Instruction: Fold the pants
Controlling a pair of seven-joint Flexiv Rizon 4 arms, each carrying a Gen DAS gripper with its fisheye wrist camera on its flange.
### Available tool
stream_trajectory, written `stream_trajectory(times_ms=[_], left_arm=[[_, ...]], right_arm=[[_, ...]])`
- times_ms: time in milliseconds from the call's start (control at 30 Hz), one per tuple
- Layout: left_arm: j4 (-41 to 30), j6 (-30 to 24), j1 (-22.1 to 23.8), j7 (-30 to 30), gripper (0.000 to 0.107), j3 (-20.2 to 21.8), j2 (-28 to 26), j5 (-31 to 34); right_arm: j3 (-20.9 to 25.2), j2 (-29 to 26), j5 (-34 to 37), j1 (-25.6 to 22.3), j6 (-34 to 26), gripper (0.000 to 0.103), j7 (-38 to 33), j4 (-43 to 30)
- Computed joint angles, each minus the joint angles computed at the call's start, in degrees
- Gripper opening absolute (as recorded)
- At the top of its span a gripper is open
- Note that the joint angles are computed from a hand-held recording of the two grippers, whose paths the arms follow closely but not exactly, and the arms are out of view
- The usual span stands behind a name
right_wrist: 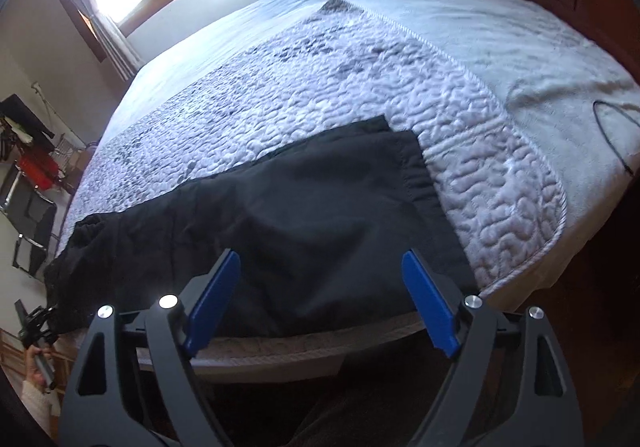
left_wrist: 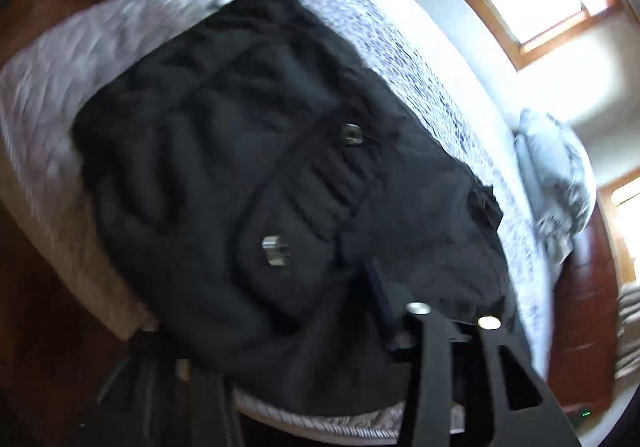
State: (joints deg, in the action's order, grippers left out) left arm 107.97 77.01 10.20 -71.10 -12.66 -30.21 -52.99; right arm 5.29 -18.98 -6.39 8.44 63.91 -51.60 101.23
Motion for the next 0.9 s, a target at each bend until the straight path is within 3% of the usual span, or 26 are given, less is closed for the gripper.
stream_trajectory(times_ms=[67, 200, 333, 400, 533, 667, 767, 867, 900], left_arm=[[-3.6, -2.2, -2.1, -5.7, 0.051, 3.9, -1.0, 6.6], [-4.9, 1.2, -1.0, -7.3, 0.050, 2.0, -1.9, 5.5], [-5.3, -0.7, -2.6, -11.7, 0.050, 5.8, -1.8, 12.0], [-5.3, -0.4, -2.7, -13.1, 0.050, 5.3, -1.6, 13.0], [-1.3, 1.0, 0.9, -11.0, 0.050, 0.9, 1.3, 9.3], [-2.5, -2.2, -0.6, -12.7, 0.050, 3.8, 1.1, 11.6], [-4.1, -3.8, -1.5, -16.0, 0.051, 5.0, 0.1, 14.8], [-3.7, -3.1, -3.2, -15.9, 0.055, 5.4, 0.1, 11.3], [-5.0, -3.2, -2.6, -18.0, 0.056, 4.6, -0.7, 12.9]], right_arm=[[1.5, -0.3, 3.3, -1.1, -2.7, 0.084, -1.3, -1.0], [3.0, -1.3, 10.4, -2.7, -5.4, 0.079, -1.4, -1.9], [2.9, -3.1, 14.5, -3.5, -8.7, 0.067, 0.6, -3.4], [2.4, -3.4, 15.1, -3.6, -10.6, 0.062, 2.5, -3.8], [1.3, -1.3, 14.0, -3.2, -8.5, 0.065, 4.8, -1.0], [-1.9, 2.0, 5.3, -1.8, -6.5, 0.074, 10.6, 3.6], [-1.1, 1.6, 6.8, -3.9, -9.1, 0.076, 8.4, 2.3], [0.3, -0.1, 10.9, -6.4, -12.2, 0.076, 3.7, -0.2], [1.1, -1.2, 13.2, -7.3, -13.1, 0.074, 1.4, -1.6]])
